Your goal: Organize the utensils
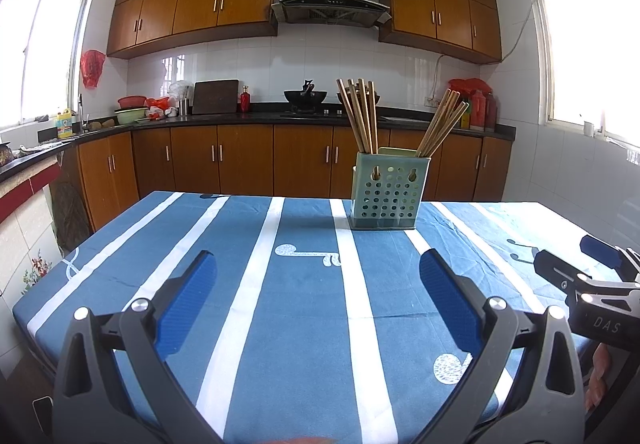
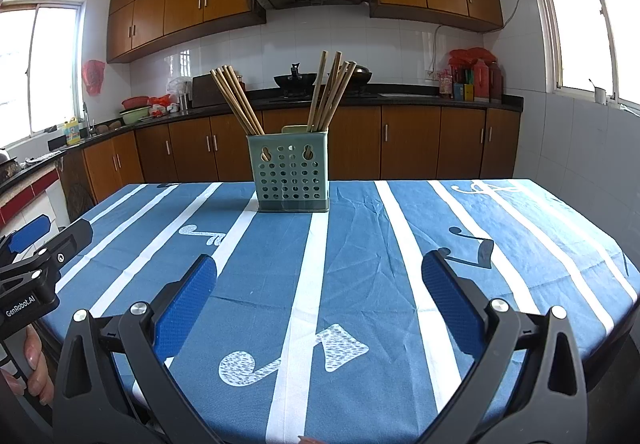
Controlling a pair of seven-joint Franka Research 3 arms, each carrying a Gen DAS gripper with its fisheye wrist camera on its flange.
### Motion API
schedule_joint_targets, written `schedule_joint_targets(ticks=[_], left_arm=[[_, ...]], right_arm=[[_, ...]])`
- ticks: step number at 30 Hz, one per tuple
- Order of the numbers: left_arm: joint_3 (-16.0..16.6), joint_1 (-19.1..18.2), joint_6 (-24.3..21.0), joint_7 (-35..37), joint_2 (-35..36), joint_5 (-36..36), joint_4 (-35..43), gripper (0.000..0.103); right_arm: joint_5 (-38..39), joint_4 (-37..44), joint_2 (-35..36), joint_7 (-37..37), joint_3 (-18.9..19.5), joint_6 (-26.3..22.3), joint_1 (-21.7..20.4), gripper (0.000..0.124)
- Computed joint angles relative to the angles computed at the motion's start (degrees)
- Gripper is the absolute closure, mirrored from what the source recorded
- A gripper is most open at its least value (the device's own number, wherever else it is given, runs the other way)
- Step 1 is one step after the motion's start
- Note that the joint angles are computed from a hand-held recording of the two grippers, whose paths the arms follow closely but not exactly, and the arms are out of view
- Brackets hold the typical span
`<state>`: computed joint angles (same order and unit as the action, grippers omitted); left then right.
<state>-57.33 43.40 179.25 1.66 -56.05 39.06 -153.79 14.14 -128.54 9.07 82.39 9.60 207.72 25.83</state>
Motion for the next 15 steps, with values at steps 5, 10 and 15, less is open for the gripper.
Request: schedule_joint_targets(ticks=[5,10,15], left_arm=[[-0.2,0.2,0.4,-0.1,-0.4,-0.2,-0.2,0.004],[0.0,0.3,0.3,0.2,-0.2,-0.3,-0.2,0.004],[0.1,0.0,0.1,0.4,-0.1,-0.4,-0.3,0.004]], right_arm=[[-0.2,0.0,-0.1,0.1,0.0,-0.1,-0.1,0.023],[-0.2,0.1,-0.1,0.1,0.0,-0.2,-0.1,0.023],[-0.2,0.0,-0.1,0.2,0.0,-0.2,-0.1,0.023]])
